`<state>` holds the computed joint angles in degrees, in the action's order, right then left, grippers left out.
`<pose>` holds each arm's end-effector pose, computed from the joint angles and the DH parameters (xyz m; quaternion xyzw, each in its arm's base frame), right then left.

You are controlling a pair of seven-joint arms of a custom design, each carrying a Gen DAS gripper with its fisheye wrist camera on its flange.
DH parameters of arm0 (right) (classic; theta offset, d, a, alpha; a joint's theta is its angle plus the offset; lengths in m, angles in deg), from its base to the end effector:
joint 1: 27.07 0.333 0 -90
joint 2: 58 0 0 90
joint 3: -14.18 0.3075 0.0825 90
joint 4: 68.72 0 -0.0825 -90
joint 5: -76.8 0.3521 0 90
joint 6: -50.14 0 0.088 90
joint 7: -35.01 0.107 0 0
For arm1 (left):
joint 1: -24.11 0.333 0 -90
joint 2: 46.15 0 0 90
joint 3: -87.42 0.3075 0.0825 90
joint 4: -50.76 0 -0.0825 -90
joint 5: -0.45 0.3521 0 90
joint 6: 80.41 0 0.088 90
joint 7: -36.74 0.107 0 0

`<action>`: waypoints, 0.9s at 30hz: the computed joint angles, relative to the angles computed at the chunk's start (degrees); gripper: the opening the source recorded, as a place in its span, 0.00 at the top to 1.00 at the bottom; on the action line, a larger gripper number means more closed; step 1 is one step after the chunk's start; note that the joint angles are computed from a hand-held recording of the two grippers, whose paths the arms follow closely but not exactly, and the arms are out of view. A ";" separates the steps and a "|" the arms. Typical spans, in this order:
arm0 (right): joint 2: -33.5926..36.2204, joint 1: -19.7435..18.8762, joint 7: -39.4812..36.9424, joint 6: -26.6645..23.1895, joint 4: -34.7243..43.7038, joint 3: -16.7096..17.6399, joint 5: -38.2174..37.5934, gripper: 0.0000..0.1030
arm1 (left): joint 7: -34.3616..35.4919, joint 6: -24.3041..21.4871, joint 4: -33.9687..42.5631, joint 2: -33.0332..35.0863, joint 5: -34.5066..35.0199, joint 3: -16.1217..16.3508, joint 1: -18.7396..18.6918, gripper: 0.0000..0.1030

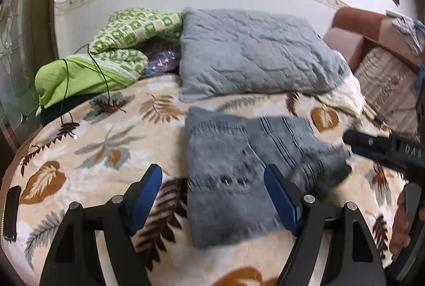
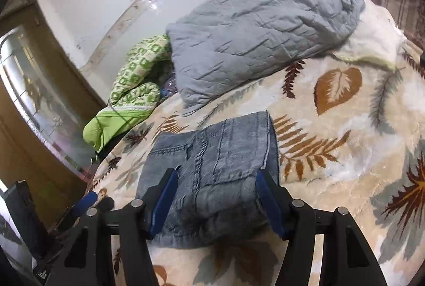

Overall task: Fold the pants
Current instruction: 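Press both grippers on the folded jeans bundle to flatten it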

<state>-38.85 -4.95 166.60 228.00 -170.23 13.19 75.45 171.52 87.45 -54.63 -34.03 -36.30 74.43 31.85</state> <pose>0.6156 0.2417 0.5038 -0.5104 0.7143 -0.1209 0.4632 0.6290 -0.0078 0.5164 -0.5374 0.7116 -0.3616 0.2723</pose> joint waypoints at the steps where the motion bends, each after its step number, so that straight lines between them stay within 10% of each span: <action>1: -0.01 -2.46 -1.88 0.94 -0.32 3.23 1.55 0.37 | -0.61 0.50 -0.89 -0.35 1.28 0.45 -0.53 0.23; 3: -0.24 -6.52 -7.69 3.74 -1.36 8.97 7.08 0.37 | -2.43 1.97 -1.76 -0.51 4.26 1.52 -1.58 0.23; 13: 7.62 -10.12 -15.15 -3.13 9.19 15.10 12.94 0.37 | -25.52 -4.69 9.23 8.86 27.40 8.14 -5.22 0.21; 18: 11.74 -9.57 -17.96 -7.14 15.23 14.87 15.76 0.37 | -26.54 -11.58 14.87 13.00 29.11 5.59 -3.19 0.21; 22: 15.80 -9.69 -16.67 -19.48 21.14 13.80 19.88 0.36 | -26.70 -16.40 17.65 15.44 28.16 4.23 -1.80 0.17; 27: 14.62 -15.60 -25.43 -14.38 16.37 20.79 33.63 0.36 | -27.65 -18.19 18.07 15.26 26.13 3.76 -0.95 0.14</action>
